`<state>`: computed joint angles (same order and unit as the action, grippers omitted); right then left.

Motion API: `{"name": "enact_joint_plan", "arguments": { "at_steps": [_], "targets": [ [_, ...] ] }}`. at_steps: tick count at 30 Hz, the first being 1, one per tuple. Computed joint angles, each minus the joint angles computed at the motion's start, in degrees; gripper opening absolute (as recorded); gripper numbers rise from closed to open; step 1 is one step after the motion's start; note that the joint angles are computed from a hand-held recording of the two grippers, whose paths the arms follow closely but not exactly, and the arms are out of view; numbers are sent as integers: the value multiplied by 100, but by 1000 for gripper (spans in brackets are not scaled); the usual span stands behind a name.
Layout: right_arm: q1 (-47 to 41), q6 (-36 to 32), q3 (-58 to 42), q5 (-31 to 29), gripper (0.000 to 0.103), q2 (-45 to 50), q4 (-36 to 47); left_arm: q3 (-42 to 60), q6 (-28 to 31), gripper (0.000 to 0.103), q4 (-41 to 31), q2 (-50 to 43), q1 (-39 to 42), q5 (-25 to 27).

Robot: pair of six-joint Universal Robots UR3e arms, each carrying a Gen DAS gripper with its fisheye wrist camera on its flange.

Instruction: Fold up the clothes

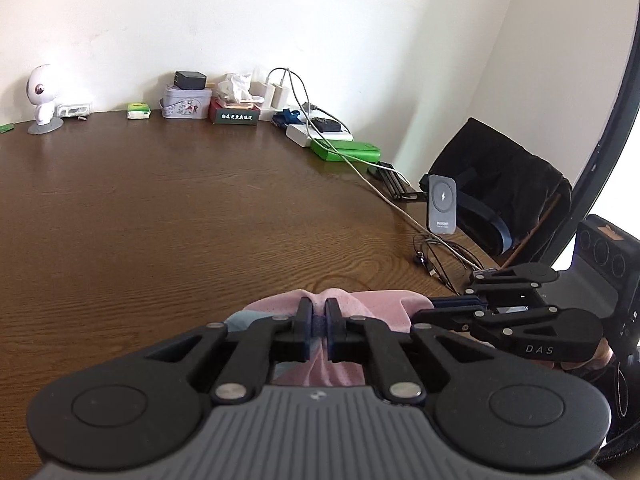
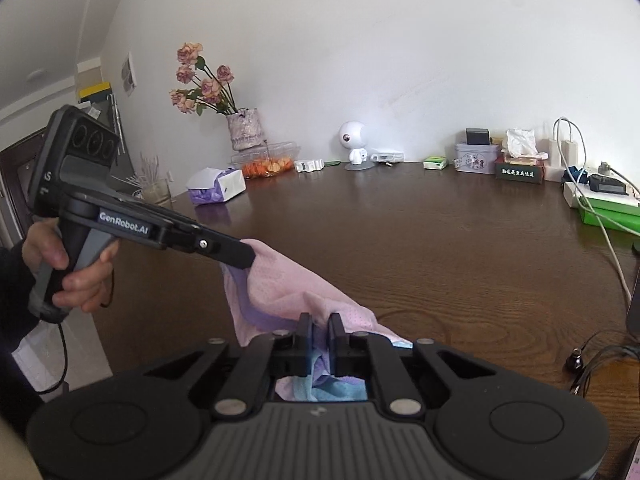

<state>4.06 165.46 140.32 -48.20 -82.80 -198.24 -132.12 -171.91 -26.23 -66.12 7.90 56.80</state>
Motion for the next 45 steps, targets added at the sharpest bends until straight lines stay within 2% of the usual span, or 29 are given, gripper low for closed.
{"name": "enact_joint_plan", "arguments": {
  "at_steps": [4,7,11,13,15,18,21,26,34,38,41,45],
  "targets": [
    [62,176,-162,-117,7,34,84,34,-19,6,-71,175,140,-207],
    [164,322,-203,-313,7,-18,-130,77,-43,6,-42,489,164,-265],
    [136,762,-223,-245,3,-298,-621,215,-89,4,-103,1043,372,-514],
    [60,948,-325,-45,3,-520,-621,314,-103,4,47,997,256,-274],
    [147,1061,-566,-158,3,-524,-544,298,-59,4,370,720,51,61],
    [637,1104,-1227,-962,3,91,-554,396,-292,4,1209,-167,-375,735],
    [1104,1217,-2283,-1746,3,913,-444,865,-454,3,1578,-773,-529,1021],
    [1266,1176,-3870,-2040,3,1152,98,2444,-203,3,1403,-1153,-721,1473],
    [1605,379,-8311,-2738,2,1696,2303,7007,435,3,-173,-2554,-1225,2398],
    [1831,84,-9882,-3094,2,1875,3035,8795,656,3,-703,-3070,-1566,2680],
    [1937,48,-10460,-3228,2,1862,3287,9339,720,3,-734,-3144,-1758,2780],
    [2023,95,-10971,-3284,2,1867,3596,9296,742,3,-767,-2971,-1919,2969]
  ]
}}
